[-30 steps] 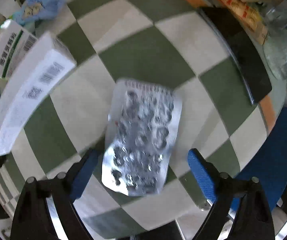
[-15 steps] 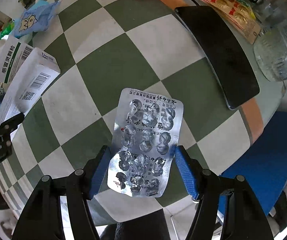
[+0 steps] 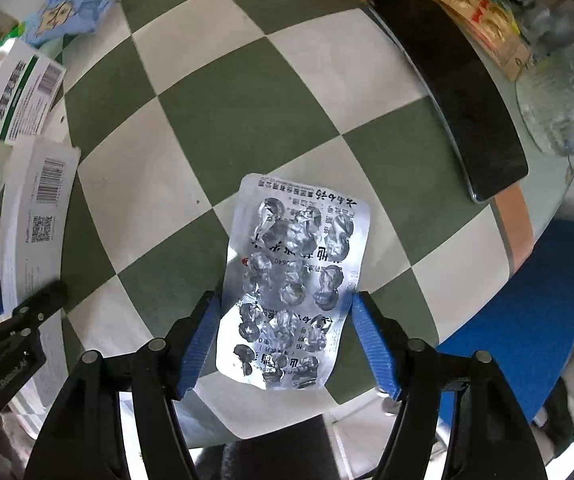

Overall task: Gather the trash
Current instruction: 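Carry blister pack and long box to the trash bin and release both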

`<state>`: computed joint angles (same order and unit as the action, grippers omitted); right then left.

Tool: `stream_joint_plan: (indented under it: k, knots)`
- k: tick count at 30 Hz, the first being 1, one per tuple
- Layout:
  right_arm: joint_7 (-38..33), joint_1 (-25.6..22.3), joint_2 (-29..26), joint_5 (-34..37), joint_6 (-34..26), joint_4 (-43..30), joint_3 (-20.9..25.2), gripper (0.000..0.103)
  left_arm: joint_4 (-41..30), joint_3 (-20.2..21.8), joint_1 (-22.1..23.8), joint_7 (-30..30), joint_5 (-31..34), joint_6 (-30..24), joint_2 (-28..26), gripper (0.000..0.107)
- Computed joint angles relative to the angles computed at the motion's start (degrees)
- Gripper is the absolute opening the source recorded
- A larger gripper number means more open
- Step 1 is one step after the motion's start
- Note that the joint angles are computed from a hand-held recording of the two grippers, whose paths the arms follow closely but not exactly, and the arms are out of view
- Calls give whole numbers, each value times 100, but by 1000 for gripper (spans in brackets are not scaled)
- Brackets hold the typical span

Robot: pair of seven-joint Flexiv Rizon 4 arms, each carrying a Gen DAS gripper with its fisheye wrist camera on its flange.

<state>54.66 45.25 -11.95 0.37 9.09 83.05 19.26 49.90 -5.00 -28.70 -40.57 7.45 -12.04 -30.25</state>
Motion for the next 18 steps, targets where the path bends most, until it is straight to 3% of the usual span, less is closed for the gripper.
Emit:
stream_joint_plan:
  k: [1,8,18]
  knots:
    - [-36,-17,0,21,-23,-21,-5,70,95,-23,6,-11,-63,100,47,36]
    - [114,168,-98,-269,-73,-141,-3,68,-2,-80,155,-84,-365,221,152,35]
    - [-438,798,-806,-1121,-1328,-1713,-227,68,218,-9,866,-502,-1043,394,664,35]
